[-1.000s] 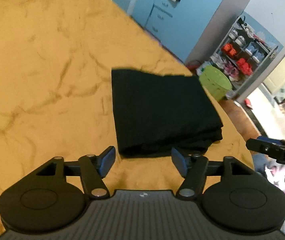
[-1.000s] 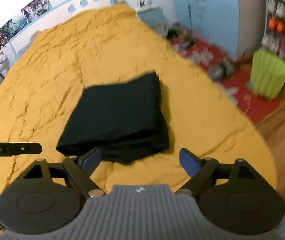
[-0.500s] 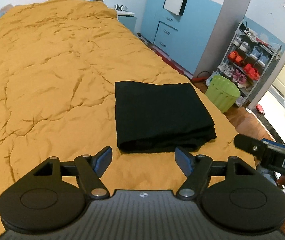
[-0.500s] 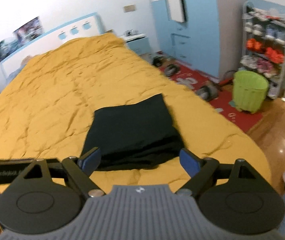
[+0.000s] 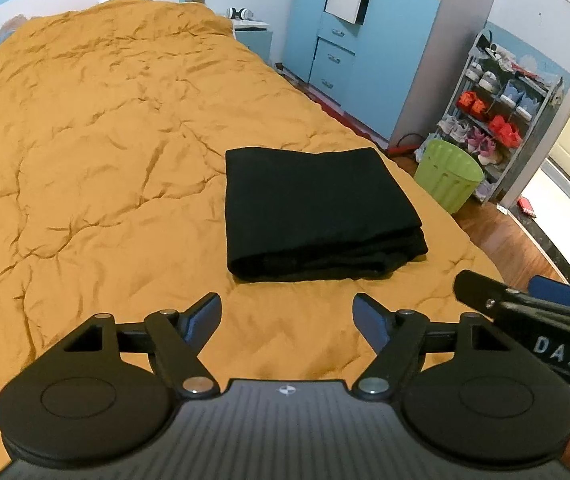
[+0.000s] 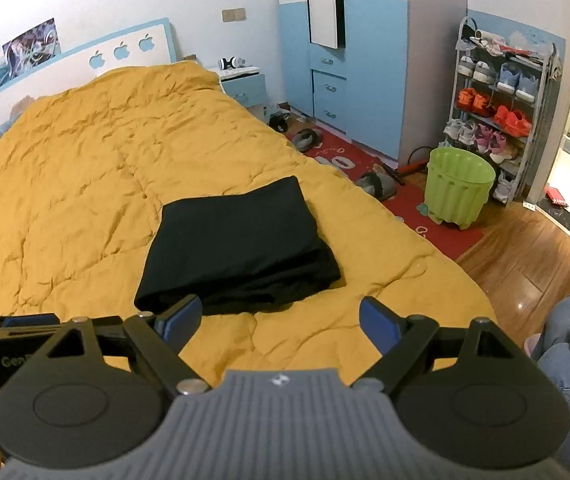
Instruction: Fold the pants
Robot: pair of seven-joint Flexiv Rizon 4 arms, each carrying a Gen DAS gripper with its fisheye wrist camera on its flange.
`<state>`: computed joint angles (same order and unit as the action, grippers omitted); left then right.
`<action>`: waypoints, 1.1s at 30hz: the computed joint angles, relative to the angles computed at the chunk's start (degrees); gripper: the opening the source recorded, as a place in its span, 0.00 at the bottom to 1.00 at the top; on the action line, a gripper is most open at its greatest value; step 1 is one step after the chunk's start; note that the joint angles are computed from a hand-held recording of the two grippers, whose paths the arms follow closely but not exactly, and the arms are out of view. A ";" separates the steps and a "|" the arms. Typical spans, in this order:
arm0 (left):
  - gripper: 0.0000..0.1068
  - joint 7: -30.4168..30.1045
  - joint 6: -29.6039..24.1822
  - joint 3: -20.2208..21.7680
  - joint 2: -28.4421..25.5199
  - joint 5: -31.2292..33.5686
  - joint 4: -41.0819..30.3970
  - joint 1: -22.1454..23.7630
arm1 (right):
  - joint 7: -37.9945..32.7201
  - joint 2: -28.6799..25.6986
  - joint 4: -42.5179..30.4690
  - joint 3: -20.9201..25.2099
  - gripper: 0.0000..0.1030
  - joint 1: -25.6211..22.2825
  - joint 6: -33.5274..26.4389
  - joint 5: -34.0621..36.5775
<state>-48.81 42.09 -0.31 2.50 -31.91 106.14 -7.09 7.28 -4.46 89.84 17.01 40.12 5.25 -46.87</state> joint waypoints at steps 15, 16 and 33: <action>0.83 -0.14 0.02 0.19 0.10 0.27 0.19 0.23 | -0.55 -1.11 -1.63 -0.49 0.80 0.80 -1.29 0.40; 0.83 -0.09 0.03 0.21 0.11 0.22 0.21 0.24 | -0.46 -1.17 -1.69 -0.46 0.80 0.88 -1.43 0.39; 0.83 0.05 -0.35 0.33 -0.06 0.23 0.12 0.55 | -0.12 -1.79 -2.83 -0.48 0.80 1.90 -3.27 0.71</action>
<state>-48.76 41.74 0.01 2.44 -31.69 106.25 -6.55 7.15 -6.25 87.01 16.53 42.02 1.98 -46.15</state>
